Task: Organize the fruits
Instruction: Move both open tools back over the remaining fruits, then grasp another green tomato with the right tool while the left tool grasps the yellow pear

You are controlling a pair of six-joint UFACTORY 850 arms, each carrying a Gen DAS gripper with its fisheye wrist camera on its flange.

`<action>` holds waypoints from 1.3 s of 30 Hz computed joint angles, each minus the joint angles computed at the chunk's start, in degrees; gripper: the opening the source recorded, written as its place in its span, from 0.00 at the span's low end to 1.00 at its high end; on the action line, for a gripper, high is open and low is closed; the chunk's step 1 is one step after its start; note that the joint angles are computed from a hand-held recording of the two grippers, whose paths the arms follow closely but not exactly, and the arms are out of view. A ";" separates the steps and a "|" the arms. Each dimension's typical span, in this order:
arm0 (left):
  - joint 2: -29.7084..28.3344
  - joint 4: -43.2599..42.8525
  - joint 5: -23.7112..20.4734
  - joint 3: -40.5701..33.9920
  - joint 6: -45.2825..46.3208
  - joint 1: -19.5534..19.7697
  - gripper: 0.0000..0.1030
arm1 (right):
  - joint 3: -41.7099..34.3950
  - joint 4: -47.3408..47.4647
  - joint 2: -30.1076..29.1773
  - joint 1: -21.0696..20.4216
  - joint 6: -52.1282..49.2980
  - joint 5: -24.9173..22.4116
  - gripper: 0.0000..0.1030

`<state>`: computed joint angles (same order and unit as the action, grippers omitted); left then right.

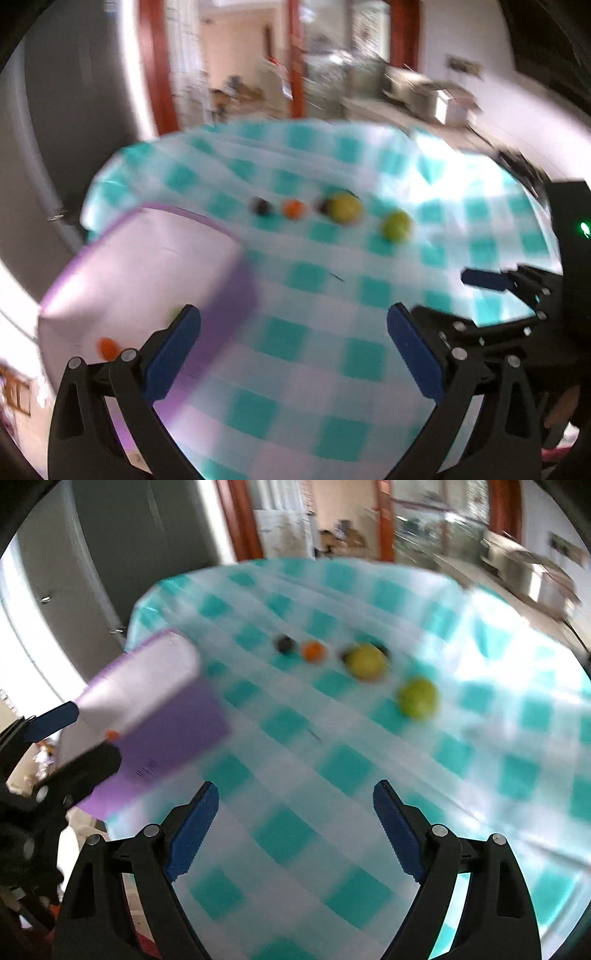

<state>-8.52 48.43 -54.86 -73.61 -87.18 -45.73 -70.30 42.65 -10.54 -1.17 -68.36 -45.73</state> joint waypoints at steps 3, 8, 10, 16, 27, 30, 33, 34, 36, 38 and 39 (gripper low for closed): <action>-3.91 -5.43 3.16 -3.07 6.65 -0.50 0.98 | 0.24 -3.27 -2.58 -2.62 4.68 1.91 0.81; -9.06 -10.43 6.83 -6.03 15.08 0.58 0.98 | -0.44 -8.92 -6.67 -4.81 14.15 5.18 0.81; -10.15 -11.76 8.18 -6.61 17.26 1.38 0.98 | -1.46 -9.68 -8.20 -4.71 16.31 6.98 0.81; -13.07 -16.16 13.07 -8.07 22.99 7.94 0.98 | -8.87 -15.73 -14.73 -0.95 25.38 9.05 0.81; -23.29 -29.32 20.13 -18.20 36.98 21.03 0.98 | -35.98 -27.10 -34.17 7.36 44.10 5.75 0.81; -26.61 -31.64 19.75 -21.71 38.50 22.76 0.98 | -41.21 -30.29 -37.85 8.41 47.54 4.44 0.81; -28.90 -30.98 18.78 -24.12 36.51 23.95 0.98 | -43.23 -32.38 -39.59 8.75 49.79 4.34 0.79; -29.77 -31.31 18.48 -25.07 36.50 24.56 0.98 | -42.78 -32.25 -39.48 8.75 49.67 5.11 0.78; -30.70 -31.15 18.11 -26.08 35.86 25.27 0.98 | -41.40 -32.21 -38.81 8.90 49.13 6.94 0.76; -32.04 -30.83 17.47 -27.68 35.02 26.05 0.98 | -39.50 -31.11 -37.81 8.96 47.21 8.96 0.72; -32.64 -31.59 17.34 -28.52 35.41 26.37 0.98 | -38.54 -29.59 -37.25 8.94 45.12 9.89 0.63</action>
<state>-41.16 16.84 -37.52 -102.13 -51.77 -19.35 -108.85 13.06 -47.79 7.77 -23.23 -35.84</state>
